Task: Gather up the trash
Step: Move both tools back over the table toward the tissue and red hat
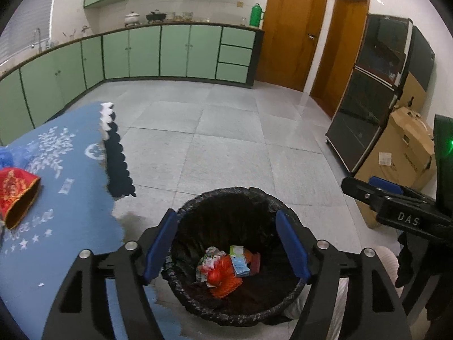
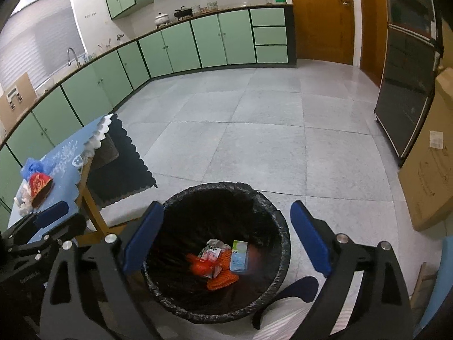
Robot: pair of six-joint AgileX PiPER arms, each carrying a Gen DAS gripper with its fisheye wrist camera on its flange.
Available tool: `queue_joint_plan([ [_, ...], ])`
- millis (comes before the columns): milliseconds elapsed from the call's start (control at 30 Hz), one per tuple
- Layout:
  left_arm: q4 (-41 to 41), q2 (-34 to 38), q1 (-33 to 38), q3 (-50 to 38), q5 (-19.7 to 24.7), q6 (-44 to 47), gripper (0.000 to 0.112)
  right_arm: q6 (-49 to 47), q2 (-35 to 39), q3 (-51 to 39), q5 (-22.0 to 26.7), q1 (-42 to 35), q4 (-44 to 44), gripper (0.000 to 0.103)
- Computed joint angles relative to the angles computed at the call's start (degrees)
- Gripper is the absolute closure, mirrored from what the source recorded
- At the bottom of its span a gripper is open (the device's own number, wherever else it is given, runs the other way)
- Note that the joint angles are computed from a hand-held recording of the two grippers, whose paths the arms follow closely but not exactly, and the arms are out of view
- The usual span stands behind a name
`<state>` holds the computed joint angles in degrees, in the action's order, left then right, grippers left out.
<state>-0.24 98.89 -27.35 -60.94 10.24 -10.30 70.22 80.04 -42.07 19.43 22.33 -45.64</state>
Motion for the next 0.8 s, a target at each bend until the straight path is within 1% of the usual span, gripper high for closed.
queue_joint_plan([
  [200,5.2,-7.1,4.0,4.4,-0.4,-5.8,0.040,0.7,-1.6,-2.3,2.5,4.3,-0.8,0.014],
  [233,5.8,-8.2,4.8,4.9,-0.4,-6.4,0.040,0.8,-1.6,-3.2,3.0,5.5,-0.9,0.014],
  [300,9.9,-10.8,6.2,6.2,0.0,-10.6,0.040,1.1,-1.4,-4.9,4.0,8.0,-1.4,0.014],
  [367,10.6,-13.1,8.0,7.2,0.3,-11.1,0.039,0.8,-0.8,-7.0,5.0,10.1,-1.3,0.013],
  [467,11.1,-16.6,11.4,9.4,0.7,-11.4,0.039,1.0,1.2,-10.6,5.7,13.7,-1.6,0.013],
  [600,13.1,-20.7,17.3,12.6,0.8,-12.4,0.039,0.3,6.4,-16.8,6.0,18.1,-1.3,0.013],
  [700,7.8,-22.3,22.5,14.4,0.2,-5.7,0.038,-0.9,11.3,-22.2,6.5,21.3,-1.0,0.013],
  [800,-3.3,-23.4,29.6,16.0,-0.2,6.5,0.038,-3.8,15.8,-27.5,6.8,23.4,0.8,0.013],
])
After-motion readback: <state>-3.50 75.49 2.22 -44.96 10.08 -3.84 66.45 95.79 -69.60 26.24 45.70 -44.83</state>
